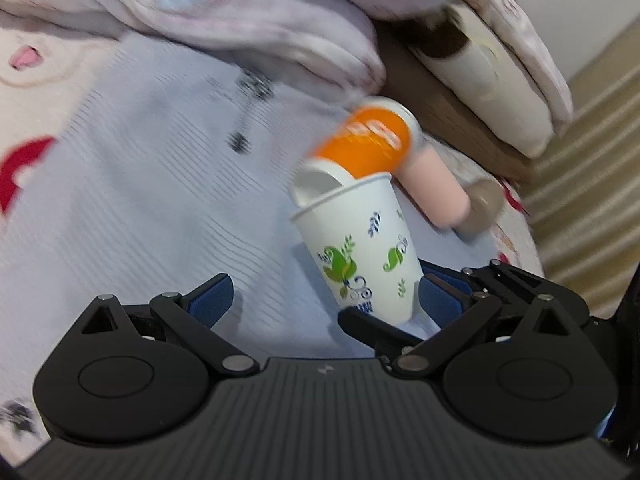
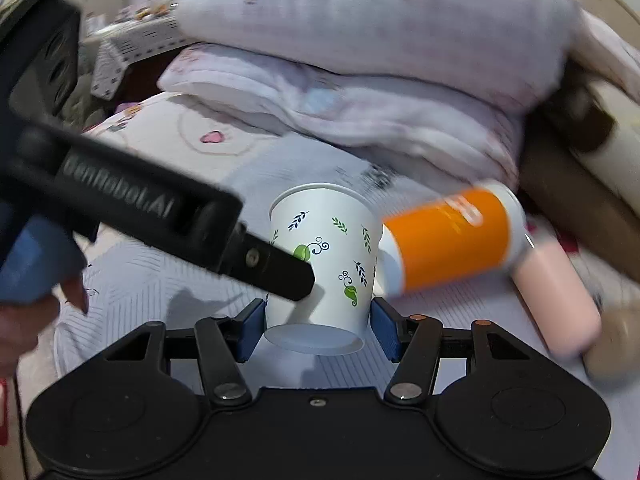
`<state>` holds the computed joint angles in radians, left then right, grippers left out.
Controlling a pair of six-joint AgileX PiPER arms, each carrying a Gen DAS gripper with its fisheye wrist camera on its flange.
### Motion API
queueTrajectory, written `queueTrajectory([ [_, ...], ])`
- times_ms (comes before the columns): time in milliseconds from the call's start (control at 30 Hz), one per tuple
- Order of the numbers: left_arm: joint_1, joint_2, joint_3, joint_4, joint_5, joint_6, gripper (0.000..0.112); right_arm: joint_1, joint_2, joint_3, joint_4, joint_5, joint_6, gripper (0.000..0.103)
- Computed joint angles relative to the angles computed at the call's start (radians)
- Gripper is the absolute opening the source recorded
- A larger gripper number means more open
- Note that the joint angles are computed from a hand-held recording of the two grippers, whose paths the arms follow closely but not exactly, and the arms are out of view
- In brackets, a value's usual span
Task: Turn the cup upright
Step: 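Close the right gripper on the white paper cup's body, then rotate the right gripper to stand the white cup upright on the cloth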
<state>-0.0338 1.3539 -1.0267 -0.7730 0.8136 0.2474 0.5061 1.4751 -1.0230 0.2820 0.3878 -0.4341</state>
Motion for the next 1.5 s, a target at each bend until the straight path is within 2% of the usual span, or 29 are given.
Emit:
queueTrajectory([
  [100,-0.050,0.007,0.007,-0.037,-0.001,-0.003,0.100,-0.043,-0.044,0.042,0.029,0.026,0.013,0.062],
  [200,-0.103,0.015,0.004,-0.008,-0.014,-0.083,0.100,-0.096,-0.076,0.075,0.078,0.084,0.014,0.062],
  [300,-0.138,0.036,0.004,-0.033,-0.012,-0.088,0.100,-0.171,-0.092,0.099,0.181,0.142,-0.027,0.062],
  [467,-0.185,0.054,0.019,-0.090,-0.038,-0.045,0.094,-0.204,-0.125,0.148,0.146,0.138,0.026,0.062],
  [567,-0.218,0.055,0.037,-0.113,-0.070,-0.029,0.086,-0.197,-0.130,0.155,0.065,0.153,0.089,0.062],
  [633,-0.238,0.065,0.043,-0.127,-0.083,-0.024,0.074,-0.196,-0.131,0.157,0.006,0.168,0.136,0.062],
  [767,-0.261,0.100,0.044,-0.176,-0.092,0.009,0.061,-0.258,-0.140,0.177,0.116,0.187,0.006,0.062],
  [833,-0.259,0.100,0.065,-0.245,-0.101,0.058,0.053,-0.280,-0.136,0.180,0.161,0.192,-0.047,0.062],
  [1033,-0.277,0.093,0.066,-0.232,-0.118,0.021,0.052,-0.327,-0.132,0.175,0.244,0.230,-0.180,0.063],
  [1233,-0.258,0.129,0.037,-0.254,-0.071,0.026,0.052,-0.379,-0.118,0.162,0.309,0.278,-0.311,0.067],
  [1367,-0.265,0.149,-0.013,-0.196,-0.037,0.013,0.052,-0.421,-0.080,0.098,0.345,0.370,-0.389,0.082],
  [1500,-0.283,0.158,-0.065,-0.100,-0.025,-0.023,0.061,-0.431,0.003,-0.004,0.303,0.436,-0.396,0.082],
])
